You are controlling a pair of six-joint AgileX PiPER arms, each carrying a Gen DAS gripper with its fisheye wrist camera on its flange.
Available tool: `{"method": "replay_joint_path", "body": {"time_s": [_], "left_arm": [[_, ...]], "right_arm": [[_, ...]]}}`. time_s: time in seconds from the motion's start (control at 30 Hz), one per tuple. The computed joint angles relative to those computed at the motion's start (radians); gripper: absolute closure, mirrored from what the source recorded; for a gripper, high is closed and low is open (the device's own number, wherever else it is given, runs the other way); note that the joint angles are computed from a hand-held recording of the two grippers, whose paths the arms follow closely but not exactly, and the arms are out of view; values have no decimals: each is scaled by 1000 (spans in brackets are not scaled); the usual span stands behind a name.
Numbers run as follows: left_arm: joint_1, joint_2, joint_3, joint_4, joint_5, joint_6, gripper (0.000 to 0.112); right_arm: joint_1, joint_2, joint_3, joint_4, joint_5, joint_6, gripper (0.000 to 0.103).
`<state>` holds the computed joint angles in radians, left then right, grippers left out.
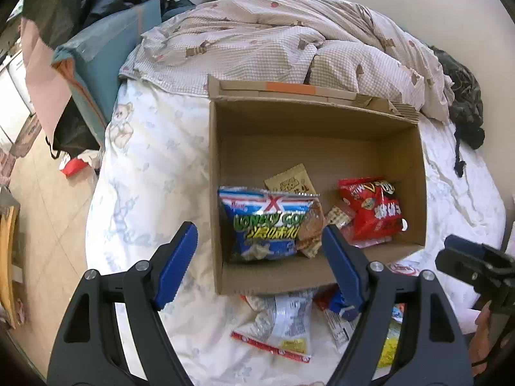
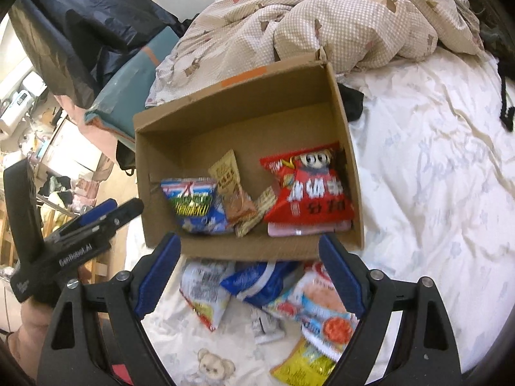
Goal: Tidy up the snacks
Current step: 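Withdraw both tools from the box back toward the snack pile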
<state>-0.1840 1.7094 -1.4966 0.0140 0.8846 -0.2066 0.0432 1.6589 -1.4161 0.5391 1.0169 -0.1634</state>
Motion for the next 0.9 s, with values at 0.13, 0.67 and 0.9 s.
{"method": "replay_joint_path", "body": {"time_s": [0.13, 0.67, 0.9], "left_arm": [[1, -74, 84, -4, -14, 1, 35], [-65, -349, 440, 88, -81, -113, 35], [-97, -384, 505, 128, -89, -213, 35]], "right_arm": [[-8, -70, 83, 8, -8, -9, 13], [-82, -253, 304, 33, 29, -95, 13], [-149, -290, 360, -5, 31, -98, 13]]}}
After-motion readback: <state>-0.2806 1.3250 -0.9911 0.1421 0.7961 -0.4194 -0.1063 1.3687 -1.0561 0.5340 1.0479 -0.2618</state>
